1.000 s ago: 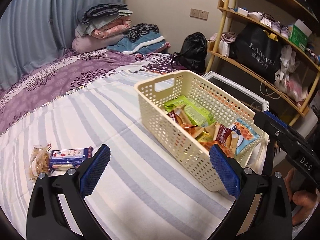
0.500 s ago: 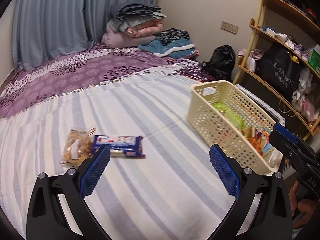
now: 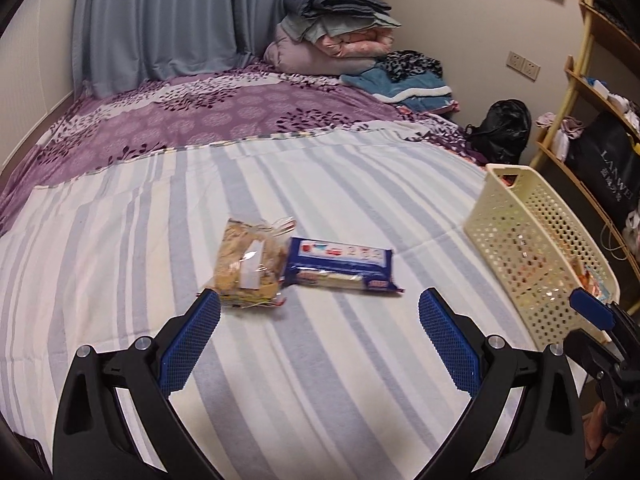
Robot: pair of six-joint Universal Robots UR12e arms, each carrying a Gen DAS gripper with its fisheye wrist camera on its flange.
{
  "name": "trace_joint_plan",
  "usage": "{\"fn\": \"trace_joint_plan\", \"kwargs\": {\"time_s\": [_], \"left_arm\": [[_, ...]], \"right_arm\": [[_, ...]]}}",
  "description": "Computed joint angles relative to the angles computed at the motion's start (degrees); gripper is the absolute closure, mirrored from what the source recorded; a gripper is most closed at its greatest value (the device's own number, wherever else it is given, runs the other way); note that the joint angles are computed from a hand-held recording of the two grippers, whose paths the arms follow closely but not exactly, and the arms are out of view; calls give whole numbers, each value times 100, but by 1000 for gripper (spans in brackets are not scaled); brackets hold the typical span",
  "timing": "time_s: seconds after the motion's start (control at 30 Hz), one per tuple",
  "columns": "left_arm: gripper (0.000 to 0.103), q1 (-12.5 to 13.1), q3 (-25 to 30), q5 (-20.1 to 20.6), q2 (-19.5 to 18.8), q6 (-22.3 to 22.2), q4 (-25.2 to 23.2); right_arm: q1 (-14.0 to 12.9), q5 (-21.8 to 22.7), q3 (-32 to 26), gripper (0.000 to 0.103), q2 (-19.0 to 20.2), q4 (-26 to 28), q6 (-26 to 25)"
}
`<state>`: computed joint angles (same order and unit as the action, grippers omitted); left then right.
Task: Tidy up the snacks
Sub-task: 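Move both grippers from the basket back to the remaining two snacks, then close the right gripper on the blue biscuit stick packet while the left grips the clear cookie bag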
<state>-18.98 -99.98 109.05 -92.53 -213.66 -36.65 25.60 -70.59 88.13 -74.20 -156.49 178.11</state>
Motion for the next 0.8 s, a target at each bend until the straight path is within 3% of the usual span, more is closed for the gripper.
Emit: {"fn": "trace_joint_plan", "kwargs": {"time_s": [0.8], "left_arm": [[2, 770, -212, -551, -276, 102, -245]], "right_arm": [[209, 115, -839, 32, 738, 1235, -318]]}}
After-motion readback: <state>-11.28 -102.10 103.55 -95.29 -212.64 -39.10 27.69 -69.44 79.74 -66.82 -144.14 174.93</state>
